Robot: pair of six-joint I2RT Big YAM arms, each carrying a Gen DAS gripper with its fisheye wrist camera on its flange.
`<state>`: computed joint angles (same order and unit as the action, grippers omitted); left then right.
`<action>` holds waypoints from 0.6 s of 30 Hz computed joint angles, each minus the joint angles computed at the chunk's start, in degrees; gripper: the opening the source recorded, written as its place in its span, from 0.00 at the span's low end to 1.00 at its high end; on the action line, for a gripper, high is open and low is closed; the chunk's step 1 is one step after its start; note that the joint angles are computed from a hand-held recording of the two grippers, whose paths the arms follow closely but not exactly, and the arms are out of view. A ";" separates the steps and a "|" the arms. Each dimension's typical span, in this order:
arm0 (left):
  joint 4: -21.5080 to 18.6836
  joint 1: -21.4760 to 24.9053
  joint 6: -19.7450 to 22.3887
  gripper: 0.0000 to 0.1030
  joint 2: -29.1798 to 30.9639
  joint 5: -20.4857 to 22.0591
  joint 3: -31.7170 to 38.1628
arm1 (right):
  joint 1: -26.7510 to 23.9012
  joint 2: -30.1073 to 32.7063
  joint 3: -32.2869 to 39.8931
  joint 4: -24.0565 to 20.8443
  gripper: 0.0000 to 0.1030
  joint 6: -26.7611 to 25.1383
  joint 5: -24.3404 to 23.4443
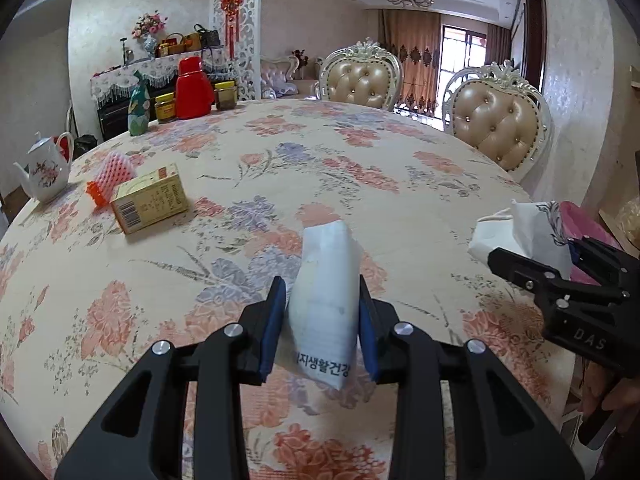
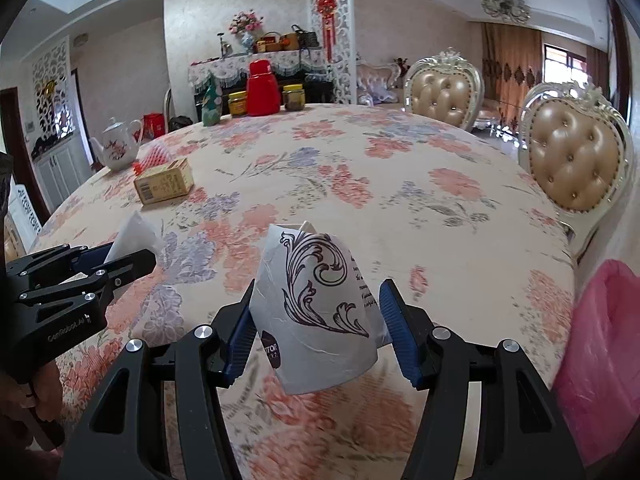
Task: Collect trash
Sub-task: 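Carry packet and cup to the pink bin and release both inside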
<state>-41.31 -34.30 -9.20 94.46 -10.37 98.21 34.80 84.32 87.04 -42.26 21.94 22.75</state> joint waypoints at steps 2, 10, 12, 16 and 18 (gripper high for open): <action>-0.26 -0.39 0.47 0.32 0.49 0.00 0.78 | -0.35 -1.09 -1.20 0.34 0.56 0.39 0.14; -1.64 -2.30 2.47 0.32 3.27 1.48 5.15 | -2.15 -5.16 -5.35 1.31 0.56 1.11 0.89; -1.78 -2.95 2.87 0.32 4.00 1.83 6.16 | -2.67 -6.52 -6.76 1.62 0.56 1.26 1.34; -2.81 -4.48 3.50 0.32 6.26 2.92 9.34 | -4.01 -9.21 -9.27 1.75 0.56 2.22 1.95; -3.19 -5.03 3.90 0.32 7.28 3.62 10.86 | -4.62 -10.69 -10.53 1.76 0.56 2.50 2.40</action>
